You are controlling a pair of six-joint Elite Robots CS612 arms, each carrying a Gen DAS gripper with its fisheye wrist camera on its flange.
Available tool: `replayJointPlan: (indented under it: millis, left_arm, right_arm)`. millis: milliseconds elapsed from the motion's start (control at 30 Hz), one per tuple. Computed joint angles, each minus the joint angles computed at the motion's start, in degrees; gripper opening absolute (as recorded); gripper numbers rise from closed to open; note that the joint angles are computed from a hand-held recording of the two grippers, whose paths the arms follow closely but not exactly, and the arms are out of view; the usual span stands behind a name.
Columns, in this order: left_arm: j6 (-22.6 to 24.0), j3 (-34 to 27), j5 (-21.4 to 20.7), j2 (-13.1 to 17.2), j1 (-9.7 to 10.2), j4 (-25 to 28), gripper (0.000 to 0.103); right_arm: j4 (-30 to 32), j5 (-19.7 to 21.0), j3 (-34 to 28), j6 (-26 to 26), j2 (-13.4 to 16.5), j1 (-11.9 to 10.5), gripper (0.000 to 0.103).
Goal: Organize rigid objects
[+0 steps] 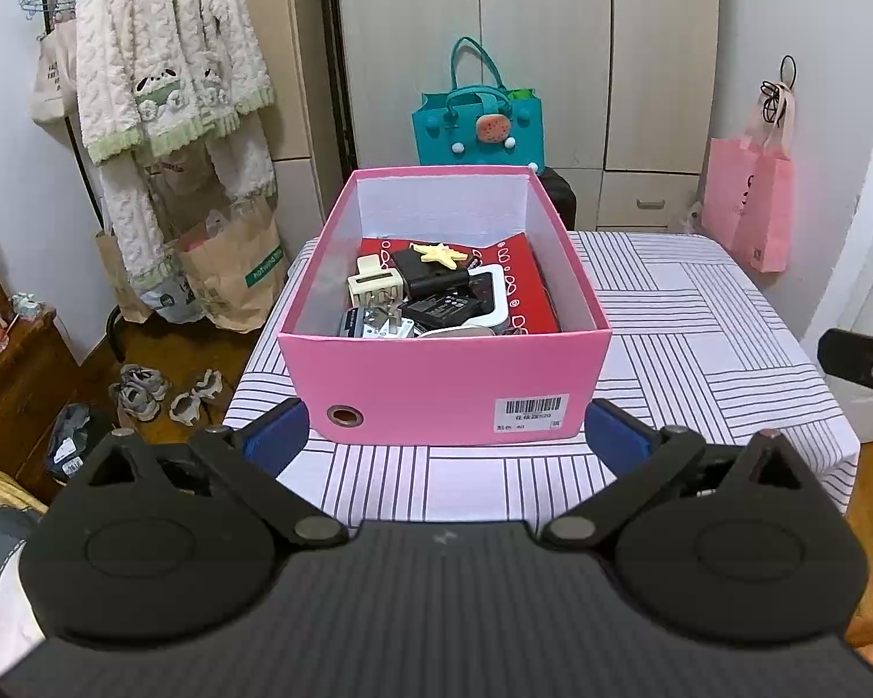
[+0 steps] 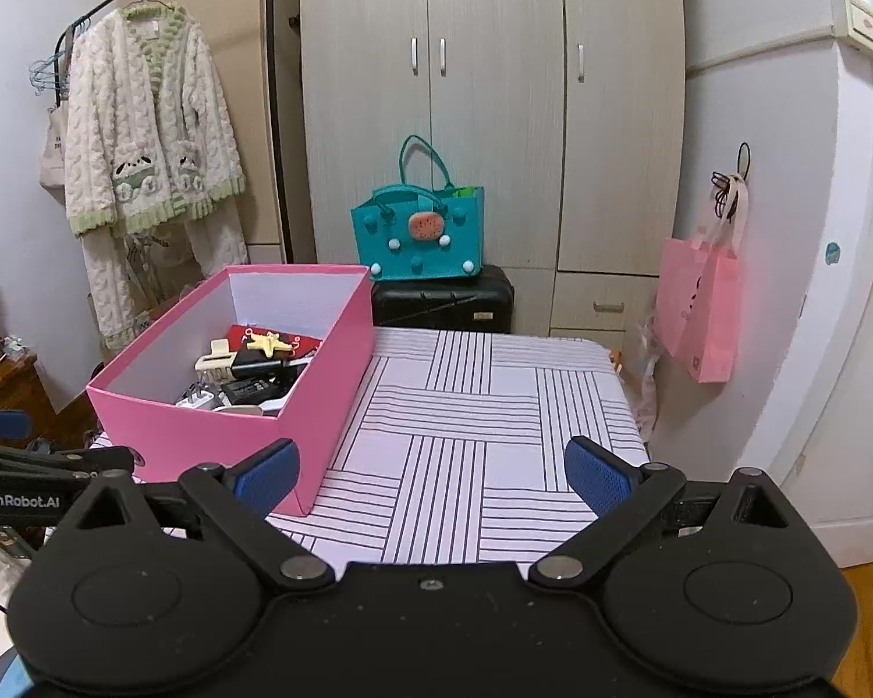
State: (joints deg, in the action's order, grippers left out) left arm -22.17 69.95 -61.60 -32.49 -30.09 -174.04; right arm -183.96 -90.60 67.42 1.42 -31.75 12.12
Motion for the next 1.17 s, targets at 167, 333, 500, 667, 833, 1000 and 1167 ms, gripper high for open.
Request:
replayJointPlan:
  millis: [167, 333, 500, 667, 833, 1000, 1167]
  left_arm:
    - [0.4, 0.1, 0.2, 0.0, -0.05, -0.3, 0.103]
    - [0.7, 0.3, -0.5, -0.1, -0.04, -0.7, 0.103]
    - [0.7, 0.2, -0.4, 0.0, -0.08, -0.9, 0.103]
    - [0.6, 0.2, 0.1, 0.1, -0.15, -1.4, 0.103]
    - [1.2, 0.2, 0.9, 0.2, -0.33, -1.8, 0.103]
    - [1.8, 0.2, 1.4, 0.3, -0.49, -2.5, 0.103]
    - [2.2, 0.6, 1.1, 0.1, -0.54, -2.3, 0.103]
  right_arm:
    - [0.4, -0.6, -0.1, 0.4, 0.0, 0.1, 0.099]
    - [0.0, -1.5, 0.1, 0.4, -0.1, 0.2, 0.099]
    - [-0.1, -1.5, 0.2, 0.6, -0.1, 0.2, 0.099]
    - [0.0, -1.3, 0.5, 0.4, -0.3, 0.2, 0.099]
    - [0.0, -1.2, 0.5, 0.5, -0.3, 0.2, 0.099]
    - [0.4, -1.3, 0.2, 0.6, -0.1, 0.2, 0.099]
    - [1.0, -1.2, -0.2, 0.9, 0.0, 0.1, 0.099]
